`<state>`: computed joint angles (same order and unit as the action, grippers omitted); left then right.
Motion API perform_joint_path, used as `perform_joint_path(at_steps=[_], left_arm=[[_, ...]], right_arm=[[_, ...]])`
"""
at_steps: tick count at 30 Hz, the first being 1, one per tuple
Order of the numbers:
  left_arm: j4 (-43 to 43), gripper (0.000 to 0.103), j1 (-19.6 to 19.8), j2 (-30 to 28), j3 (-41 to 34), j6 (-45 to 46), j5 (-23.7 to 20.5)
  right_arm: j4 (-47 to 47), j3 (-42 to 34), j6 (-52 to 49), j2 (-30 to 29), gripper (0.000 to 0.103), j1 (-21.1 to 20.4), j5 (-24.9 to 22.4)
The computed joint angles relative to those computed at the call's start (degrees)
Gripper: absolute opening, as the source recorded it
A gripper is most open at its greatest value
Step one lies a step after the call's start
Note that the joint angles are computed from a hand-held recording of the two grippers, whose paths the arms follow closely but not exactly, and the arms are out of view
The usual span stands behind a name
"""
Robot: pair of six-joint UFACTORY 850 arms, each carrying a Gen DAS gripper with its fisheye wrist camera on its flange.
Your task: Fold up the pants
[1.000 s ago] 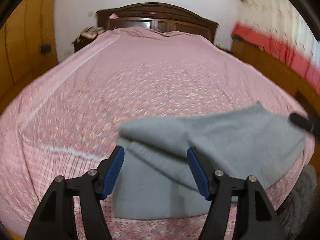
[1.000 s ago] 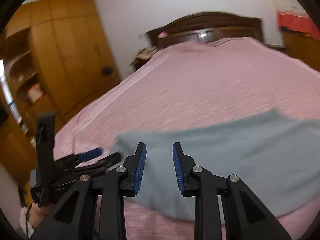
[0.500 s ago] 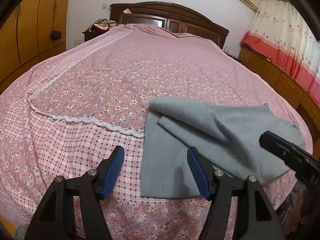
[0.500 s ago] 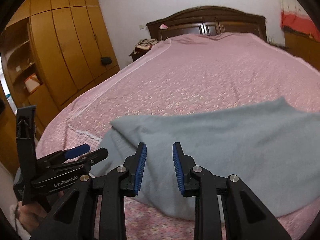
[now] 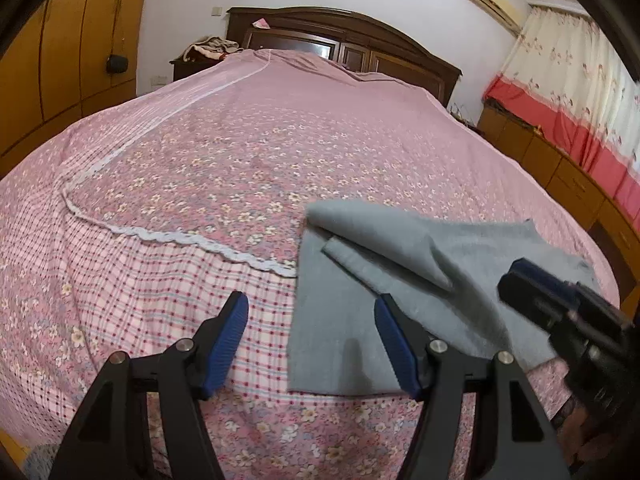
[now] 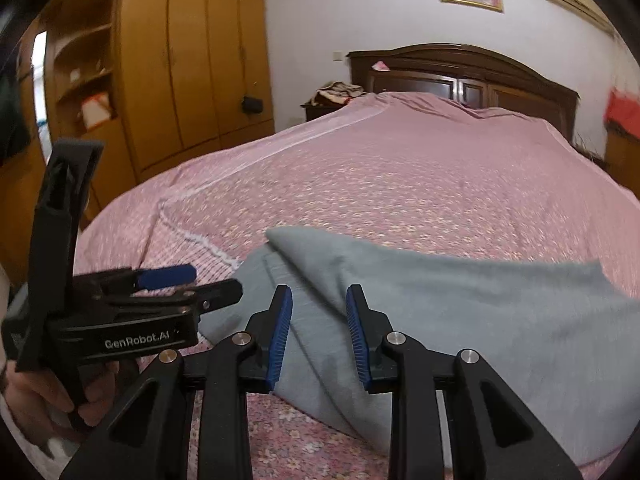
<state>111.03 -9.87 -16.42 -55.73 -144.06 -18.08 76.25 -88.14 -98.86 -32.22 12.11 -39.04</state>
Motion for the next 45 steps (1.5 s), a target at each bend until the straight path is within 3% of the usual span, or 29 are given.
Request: perform_joint_path(at_steps=[13, 21, 25, 28, 32, 35, 38, 41, 42, 43, 45], left_arm=[[2.2, 0.071, 0.7, 0.7, 1.1, -2.6, 0.6], [-0.1, 0.071, 0.7, 1.0, 1.0, -1.6, 0.2], [2.6, 0.071, 1.7, 1.9, 2.1, -6.2, 0.8], [3.7, 0.071, 2.1, 2.9, 3.3, -8.7, 0.5], [7.7, 0.071, 3.0, 4.3, 5.1, -14.3, 0.5], [11.2, 0.071, 3.5, 5.2, 6.4, -18.7, 0.7], [13.8, 0.071, 4.0, 6.2, 7.7, -22.3, 0.5], [16.5, 0.071, 4.3, 7.0, 8.7, -25.9, 0.3], [17.9, 0.071, 4.5, 7.1, 9.0, -27.6, 0.5], [18.9, 0.071, 4.6, 7.4, 9.2, -28.8, 0.6], [21.1, 0.071, 4.8, 7.9, 9.8, -31.5, 0.5]], right_arm=[[1.2, 1.0, -2.4, 0.2, 0.029, 0.4, -0.8], [2.3, 1.5, -11.2, -0.3, 0.029, 1.7, 0.2], [2.0, 2.2, -14.7, -0.6, 0.029, 2.4, 0.7], [1.2, 2.8, -15.9, -0.7, 0.029, 3.4, 2.5], [7.0, 4.9, -27.2, -0.3, 0.029, 4.9, 5.0], [16.8, 6.3, -41.9, -0.2, 0.029, 7.1, 11.7], [24.1, 5.8, -49.4, -1.1, 0.029, 7.8, 13.5], [23.0, 4.4, -51.1, -2.3, 0.029, 8.7, 15.9], [21.9, 4.0, -49.5, -2.5, 0.021, 8.7, 15.9], [23.0, 4.0, -49.7, -2.5, 0.004, 8.7, 15.7], [29.0, 5.5, -54.4, -1.4, 0.004, 8.0, 13.1]])
